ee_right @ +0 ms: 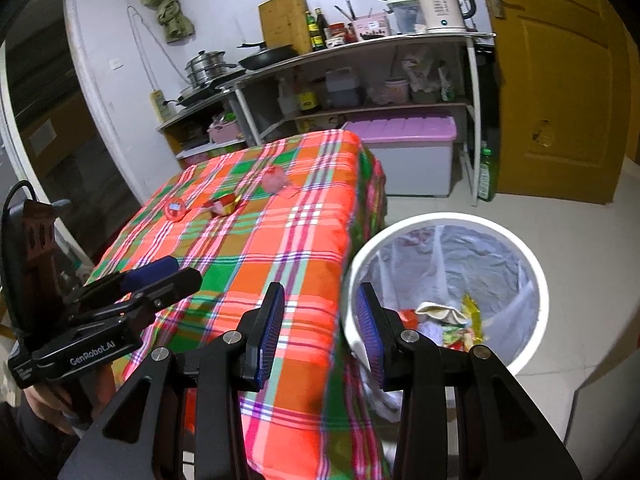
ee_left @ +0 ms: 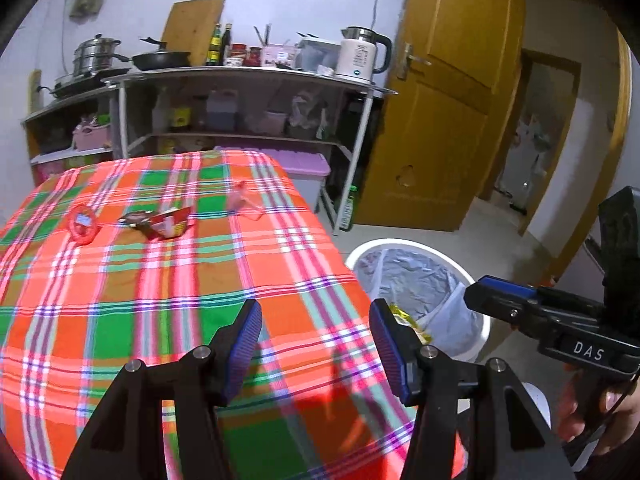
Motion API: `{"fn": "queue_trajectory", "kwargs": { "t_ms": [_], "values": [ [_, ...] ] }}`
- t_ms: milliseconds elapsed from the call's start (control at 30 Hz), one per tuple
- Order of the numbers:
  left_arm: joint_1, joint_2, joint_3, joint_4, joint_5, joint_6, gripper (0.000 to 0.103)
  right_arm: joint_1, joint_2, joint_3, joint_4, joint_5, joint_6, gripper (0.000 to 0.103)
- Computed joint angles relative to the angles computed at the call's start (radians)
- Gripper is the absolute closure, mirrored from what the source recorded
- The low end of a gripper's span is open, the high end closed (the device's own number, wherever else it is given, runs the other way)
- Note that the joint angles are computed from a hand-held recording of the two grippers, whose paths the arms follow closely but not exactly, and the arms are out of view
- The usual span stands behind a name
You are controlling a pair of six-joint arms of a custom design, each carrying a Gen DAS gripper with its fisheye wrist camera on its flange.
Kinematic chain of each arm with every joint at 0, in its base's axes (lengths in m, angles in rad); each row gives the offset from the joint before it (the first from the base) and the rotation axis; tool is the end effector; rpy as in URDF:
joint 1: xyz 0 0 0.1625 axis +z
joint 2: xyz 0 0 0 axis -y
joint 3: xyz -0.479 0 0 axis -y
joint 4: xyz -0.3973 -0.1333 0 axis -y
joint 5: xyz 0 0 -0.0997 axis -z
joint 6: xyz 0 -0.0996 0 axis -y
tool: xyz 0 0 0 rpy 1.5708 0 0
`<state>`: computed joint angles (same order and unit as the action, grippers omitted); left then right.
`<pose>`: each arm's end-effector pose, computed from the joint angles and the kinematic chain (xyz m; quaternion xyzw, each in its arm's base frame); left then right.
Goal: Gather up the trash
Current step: 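Move both tools back over the table toward the brown wrapper and clear cup, then grasp the brown chocolate wrapper with the left tool while the right tool grasps the clear plastic cup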
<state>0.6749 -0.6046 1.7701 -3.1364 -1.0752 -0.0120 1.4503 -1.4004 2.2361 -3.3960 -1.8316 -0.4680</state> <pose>-0.4155 -0.5639 0.0278 0.3623 0.8797 -0.2786 0.1316 0.0488 -0.4923 0.3703 0.0900 -0.8701 0.4174 0.2461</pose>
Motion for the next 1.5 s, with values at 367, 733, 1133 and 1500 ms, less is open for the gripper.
{"fn": "queue_trajectory", "kwargs": {
  "t_ms": [367,733,1133,1500],
  "values": [
    [0.029,-0.035,0.026,-0.014,0.076,-0.020,0.048,0.029,0.056,-0.040,0.021,-0.008,-0.023,0.065],
    [0.067,-0.048,0.003,-0.013,0.127,-0.025,0.048,0.057,0.122,-0.123,0.063,-0.012,-0.065,0.055],
    [0.123,-0.055,-0.063,-0.021,0.194,0.021,0.048,0.069,0.201,-0.246,0.135,-0.020,-0.102,0.051],
    [0.197,-0.029,-0.183,0.038,0.224,0.061,0.048,0.067,0.296,-0.399,0.213,-0.052,-0.147,0.051]
  ]
}}
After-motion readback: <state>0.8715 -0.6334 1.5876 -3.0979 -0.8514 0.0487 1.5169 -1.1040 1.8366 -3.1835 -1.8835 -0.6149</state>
